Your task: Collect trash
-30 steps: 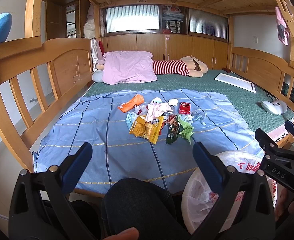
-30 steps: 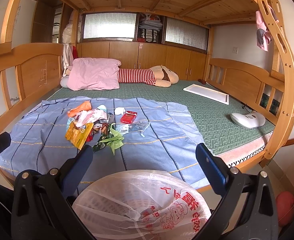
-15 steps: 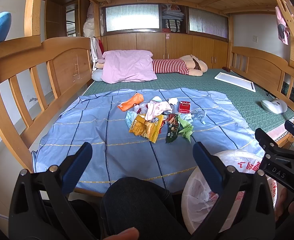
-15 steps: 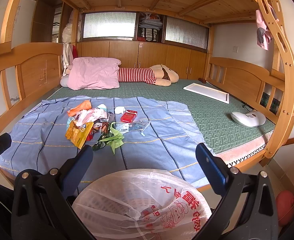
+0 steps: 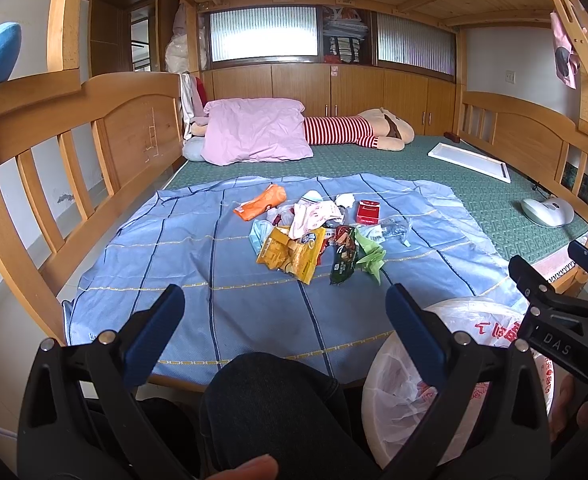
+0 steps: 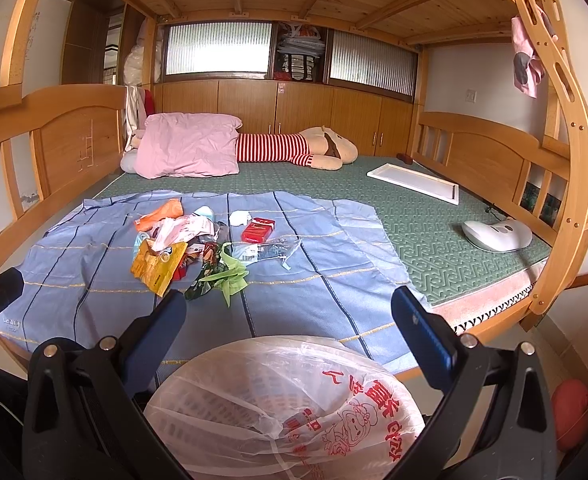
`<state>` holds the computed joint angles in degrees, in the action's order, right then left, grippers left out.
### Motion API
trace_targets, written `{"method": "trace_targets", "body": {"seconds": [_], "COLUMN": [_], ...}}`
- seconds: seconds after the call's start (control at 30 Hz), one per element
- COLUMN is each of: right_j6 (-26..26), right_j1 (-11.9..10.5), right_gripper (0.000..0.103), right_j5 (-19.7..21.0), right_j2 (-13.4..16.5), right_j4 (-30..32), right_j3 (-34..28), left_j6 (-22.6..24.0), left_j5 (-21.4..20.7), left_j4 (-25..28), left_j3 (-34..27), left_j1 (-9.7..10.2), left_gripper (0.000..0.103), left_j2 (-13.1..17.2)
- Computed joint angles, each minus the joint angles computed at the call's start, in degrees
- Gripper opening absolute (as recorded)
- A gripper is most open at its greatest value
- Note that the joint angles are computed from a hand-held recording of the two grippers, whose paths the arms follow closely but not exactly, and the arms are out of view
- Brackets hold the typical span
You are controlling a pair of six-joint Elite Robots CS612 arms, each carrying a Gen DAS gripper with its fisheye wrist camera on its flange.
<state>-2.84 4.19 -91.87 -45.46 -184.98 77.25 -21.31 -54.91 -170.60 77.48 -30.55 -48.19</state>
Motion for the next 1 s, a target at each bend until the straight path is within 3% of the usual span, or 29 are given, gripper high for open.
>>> {"method": "trace_targets", "body": {"seconds": [0.53, 0.67, 0.8, 0.87, 0.9, 0.93, 1.0], "right_j6": [0.13, 0.97, 3.06, 3.23, 3.31, 3.48, 3.58], "right_j1": [0.01, -0.27, -1.03, -1.50, -1.47, -1.37, -1.04], "right_gripper": [0.100, 0.100, 0.100, 0.100, 0.099, 0.093, 0.080], "right_j5": [0.06, 2.01, 4.76, 7.74, 7.99, 7.75, 8.18], "right_j2": [0.15, 0.28, 1.36, 2.24, 2.77, 3.22, 4.71], "right_j4": [0.21, 3.01, 9.55, 13.39, 15.36, 17.39, 21.87], "right_j3": [-0.05, -0.92, -4.16, -6.23, -7.50, -8.74, -12.05], "left_j6": [-0.08, 1.18, -0.48, -0.79, -1.08, -1.21, -1.10], "left_j5": [-1.31, -7.01, -14.39, -19.32, -21.01, -23.26, -27.04], "left_j4": [1.42, 3.18, 9.24, 11.74, 12.89, 14.48, 17.70], "left_j3": [-0.82, -3.16, -8.06, -10.95, -12.07, -13.85, -17.86], "left_j1": [0.37, 2.14, 5.73, 7.85, 8.56, 9.49, 11.26], "left_gripper": [0.100, 0.100, 0.099, 0.090, 0.077, 0.066, 0.056], "left_j2": [0.28, 1.52, 4.23, 6.16, 6.87, 7.99, 10.53]}}
